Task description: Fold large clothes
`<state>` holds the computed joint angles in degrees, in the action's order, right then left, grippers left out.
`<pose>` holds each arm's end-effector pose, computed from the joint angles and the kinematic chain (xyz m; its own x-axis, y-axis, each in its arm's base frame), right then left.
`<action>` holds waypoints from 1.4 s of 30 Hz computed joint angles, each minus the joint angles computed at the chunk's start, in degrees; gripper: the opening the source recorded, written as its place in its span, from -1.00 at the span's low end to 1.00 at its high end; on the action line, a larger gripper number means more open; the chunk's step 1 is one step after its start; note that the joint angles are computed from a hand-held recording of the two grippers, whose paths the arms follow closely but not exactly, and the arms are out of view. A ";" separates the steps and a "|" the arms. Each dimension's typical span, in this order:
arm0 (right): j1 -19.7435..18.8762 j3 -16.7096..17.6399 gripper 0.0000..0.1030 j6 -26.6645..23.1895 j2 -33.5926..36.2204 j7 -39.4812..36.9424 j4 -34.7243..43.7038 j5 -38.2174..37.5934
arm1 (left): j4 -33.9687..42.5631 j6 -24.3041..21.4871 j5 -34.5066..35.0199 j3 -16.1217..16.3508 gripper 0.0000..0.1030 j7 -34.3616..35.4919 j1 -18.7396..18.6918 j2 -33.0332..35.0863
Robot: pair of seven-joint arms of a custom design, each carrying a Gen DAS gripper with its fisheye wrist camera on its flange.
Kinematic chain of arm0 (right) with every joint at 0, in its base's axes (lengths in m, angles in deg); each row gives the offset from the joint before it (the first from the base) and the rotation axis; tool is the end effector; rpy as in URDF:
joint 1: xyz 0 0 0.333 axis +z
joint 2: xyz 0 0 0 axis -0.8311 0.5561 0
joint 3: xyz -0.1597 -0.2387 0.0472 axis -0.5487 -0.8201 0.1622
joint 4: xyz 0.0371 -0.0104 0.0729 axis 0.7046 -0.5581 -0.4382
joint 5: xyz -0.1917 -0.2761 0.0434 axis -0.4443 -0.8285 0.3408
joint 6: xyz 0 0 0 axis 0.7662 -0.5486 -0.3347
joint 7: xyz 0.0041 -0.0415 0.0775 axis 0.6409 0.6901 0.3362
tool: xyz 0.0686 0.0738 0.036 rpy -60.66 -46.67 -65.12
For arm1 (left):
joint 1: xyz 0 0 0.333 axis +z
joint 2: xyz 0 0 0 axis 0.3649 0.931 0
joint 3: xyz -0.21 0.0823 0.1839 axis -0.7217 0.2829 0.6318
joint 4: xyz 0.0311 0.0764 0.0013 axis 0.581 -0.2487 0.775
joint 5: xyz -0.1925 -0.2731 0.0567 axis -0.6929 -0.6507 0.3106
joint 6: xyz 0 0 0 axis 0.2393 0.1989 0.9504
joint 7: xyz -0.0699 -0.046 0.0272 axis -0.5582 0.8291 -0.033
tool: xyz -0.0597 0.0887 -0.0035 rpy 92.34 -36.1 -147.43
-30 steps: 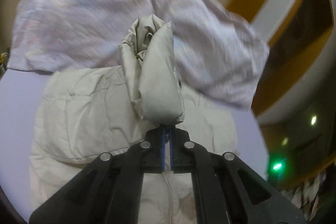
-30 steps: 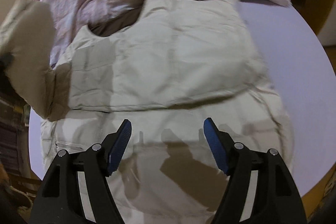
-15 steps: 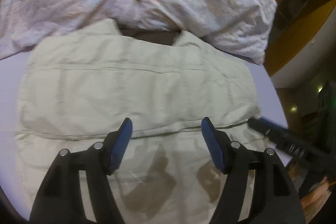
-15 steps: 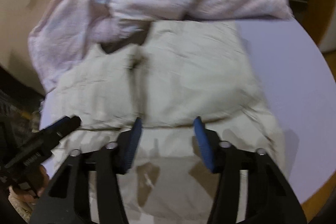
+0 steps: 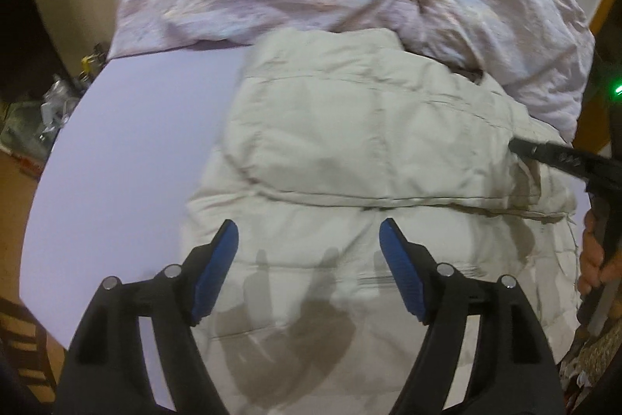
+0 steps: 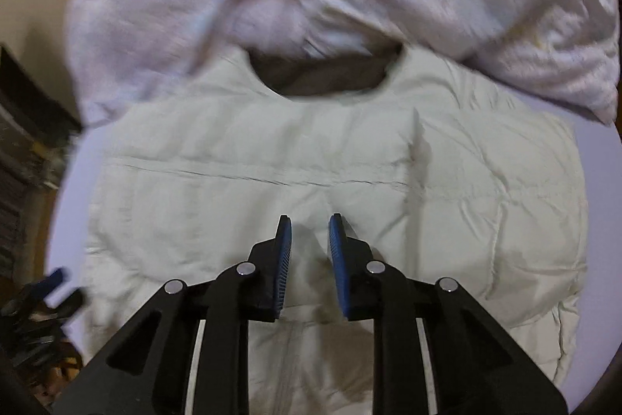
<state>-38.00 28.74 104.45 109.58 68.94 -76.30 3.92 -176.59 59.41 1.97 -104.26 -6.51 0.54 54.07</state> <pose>0.6321 0.2289 0.4216 0.2958 -0.9406 -0.1668 -0.8561 -0.1836 -0.4831 0.4388 -0.3184 0.4519 0.2796 -0.9540 0.1084 -0.7957 -0.2934 -0.5299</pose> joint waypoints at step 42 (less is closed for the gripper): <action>-28.95 -10.13 0.50 -33.30 -21.71 -25.11 -37.11 35.69 | -43.11 27.06 -49.04 10.06 0.36 31.00 -9.42 -24.03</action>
